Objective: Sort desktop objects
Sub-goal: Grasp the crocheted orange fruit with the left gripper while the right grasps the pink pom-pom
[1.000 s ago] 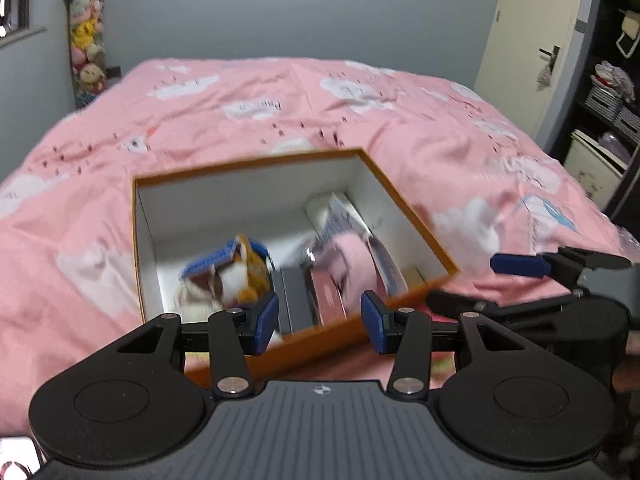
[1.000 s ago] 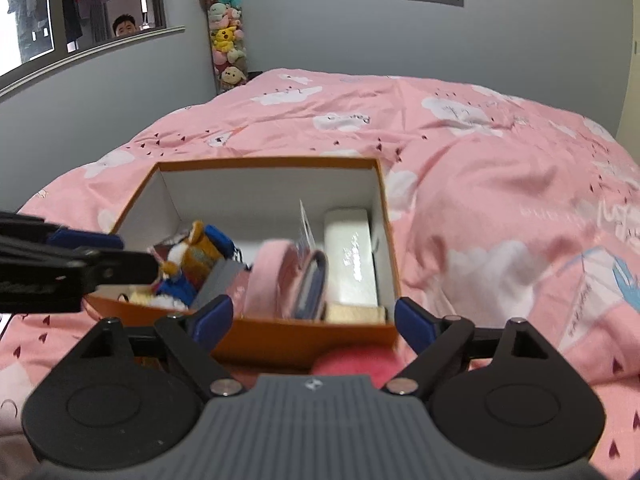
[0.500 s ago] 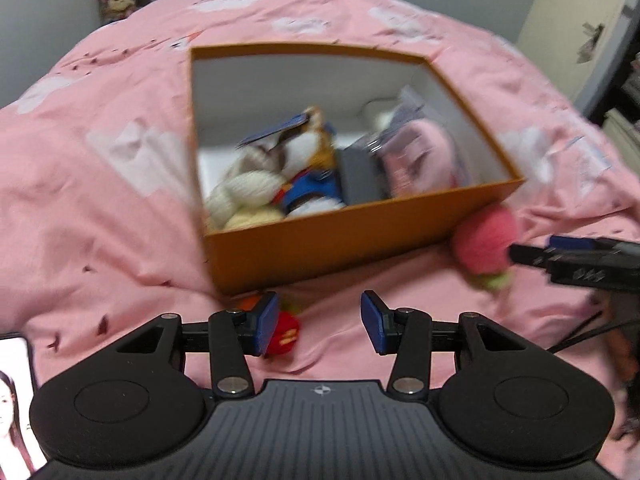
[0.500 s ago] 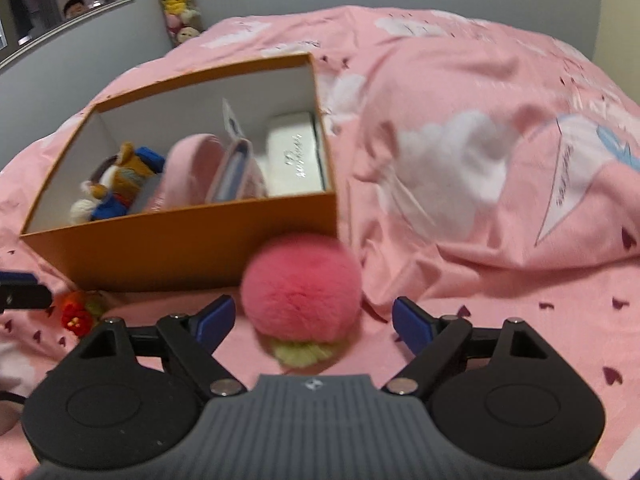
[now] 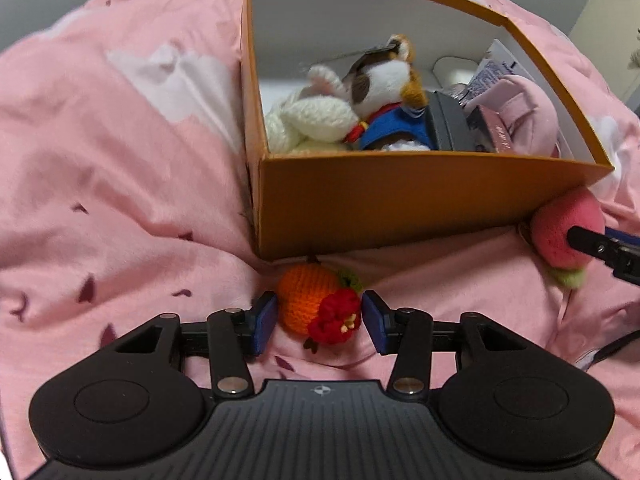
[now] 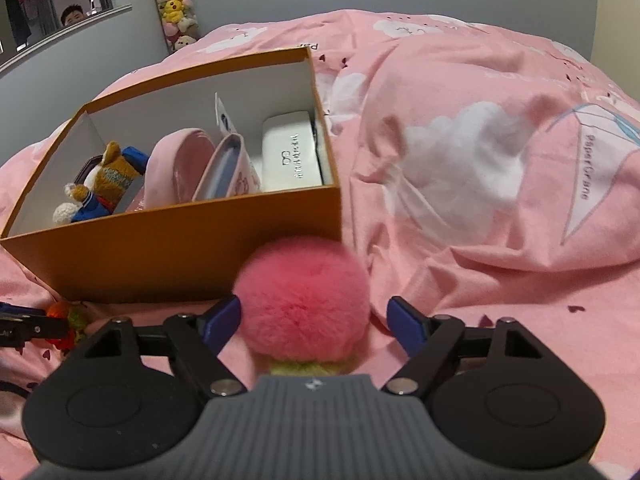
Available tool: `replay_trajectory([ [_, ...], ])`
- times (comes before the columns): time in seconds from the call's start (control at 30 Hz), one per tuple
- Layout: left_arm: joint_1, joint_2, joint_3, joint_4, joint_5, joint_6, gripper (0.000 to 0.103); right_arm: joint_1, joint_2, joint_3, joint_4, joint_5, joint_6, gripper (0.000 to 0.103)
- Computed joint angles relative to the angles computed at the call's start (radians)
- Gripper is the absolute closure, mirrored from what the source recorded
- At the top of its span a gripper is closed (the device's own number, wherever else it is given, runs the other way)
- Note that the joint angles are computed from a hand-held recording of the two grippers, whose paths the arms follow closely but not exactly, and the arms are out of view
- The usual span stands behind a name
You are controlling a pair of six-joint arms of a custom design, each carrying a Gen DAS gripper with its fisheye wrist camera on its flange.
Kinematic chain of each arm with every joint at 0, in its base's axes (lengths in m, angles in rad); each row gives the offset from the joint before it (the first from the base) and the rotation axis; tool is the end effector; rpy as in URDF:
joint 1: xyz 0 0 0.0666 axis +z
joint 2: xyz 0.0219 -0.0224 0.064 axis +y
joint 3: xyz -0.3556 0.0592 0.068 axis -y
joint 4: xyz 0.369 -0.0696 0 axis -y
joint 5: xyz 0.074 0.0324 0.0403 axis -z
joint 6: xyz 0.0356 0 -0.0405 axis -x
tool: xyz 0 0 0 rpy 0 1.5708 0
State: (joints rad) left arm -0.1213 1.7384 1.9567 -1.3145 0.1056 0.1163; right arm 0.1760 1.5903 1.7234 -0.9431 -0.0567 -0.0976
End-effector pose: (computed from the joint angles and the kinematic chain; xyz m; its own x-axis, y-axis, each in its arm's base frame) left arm 0.5537 -0.0717 0.4524 -0.8965 -0.0070 -0.4430 0.0646 0.9872 -0.1461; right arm 0.5293 0.0958 0.4543 -0.7305 -0.0311 -0.6822 -0.1428 0.9838 0.1080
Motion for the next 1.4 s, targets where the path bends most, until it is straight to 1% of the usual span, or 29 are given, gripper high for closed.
replay_trajectory([
  [0.1, 0.001, 0.011, -0.003, -0.003, -0.013, 0.013, 0.046, 0.006, 0.023, 0.015, -0.003, 0.006, 0.005, 0.025],
  [0.2, 0.007, 0.028, 0.006, -0.029, -0.002, 0.022, 0.046, 0.008, 0.055, 0.039, -0.010, 0.008, -0.002, 0.026],
  [0.33, 0.022, 0.027, -0.001, -0.032, 0.016, 0.046, 0.048, 0.008, 0.094, 0.075, -0.032, 0.010, -0.018, 0.029],
  [0.4, 0.029, 0.026, -0.005, -0.033, 0.025, 0.060, 0.049, 0.013, 0.114, 0.095, -0.052, 0.021, -0.014, 0.034],
  [0.57, 0.029, 0.016, -0.020, -0.036, 0.007, 0.055, 0.049, 0.026, 0.146, 0.130, -0.096, 0.043, 0.007, 0.044],
  [0.67, 0.036, -0.002, -0.044, -0.022, 0.011, 0.056, 0.051, 0.028, 0.143, 0.126, -0.090, 0.045, 0.013, 0.049],
  [0.8, 0.044, -0.031, -0.082, 0.000, 0.011, 0.050, 0.052, 0.024, 0.123, 0.103, -0.063, 0.026, 0.005, 0.051],
  [0.87, 0.046, -0.046, -0.098, 0.006, 0.009, 0.040, 0.052, 0.021, 0.113, 0.092, -0.050, 0.006, 0.006, 0.052],
  [0.93, 0.046, -0.058, -0.110, 0.007, 0.005, 0.020, 0.052, 0.017, 0.101, 0.078, -0.037, -0.037, 0.022, 0.052],
  [1.0, 0.048, -0.073, -0.126, 0.012, 0.016, -0.004, 0.052, 0.012, 0.094, 0.074, -0.040, -0.118, 0.060, 0.052],
  [1.1, 0.054, -0.111, -0.165, 0.045, 0.063, -0.040, 0.052, 0.020, 0.092, 0.075, -0.061, -0.193, 0.133, 0.052],
  [1.17, 0.054, -0.142, -0.196, 0.076, 0.089, -0.076, 0.052, 0.029, 0.092, 0.077, -0.073, -0.205, 0.179, 0.052],
  [1.23, 0.049, -0.159, -0.215, 0.088, 0.100, -0.118, 0.052, 0.034, 0.098, 0.088, -0.089, -0.212, 0.203, 0.050],
  [1.27, 0.046, -0.160, -0.218, 0.084, 0.098, -0.135, 0.052, 0.035, 0.102, 0.094, -0.099, -0.213, 0.208, 0.047],
  [1.33, 0.038, -0.156, -0.221, 0.069, 0.066, -0.151, 0.052, 0.039, 0.109, 0.104, -0.111, -0.200, 0.214, 0.044],
  [1.4, 0.035, -0.148, -0.219, 0.045, 0.042, -0.159, 0.051, 0.057, 0.093, 0.083, -0.106, -0.181, 0.206, 0.041],
])
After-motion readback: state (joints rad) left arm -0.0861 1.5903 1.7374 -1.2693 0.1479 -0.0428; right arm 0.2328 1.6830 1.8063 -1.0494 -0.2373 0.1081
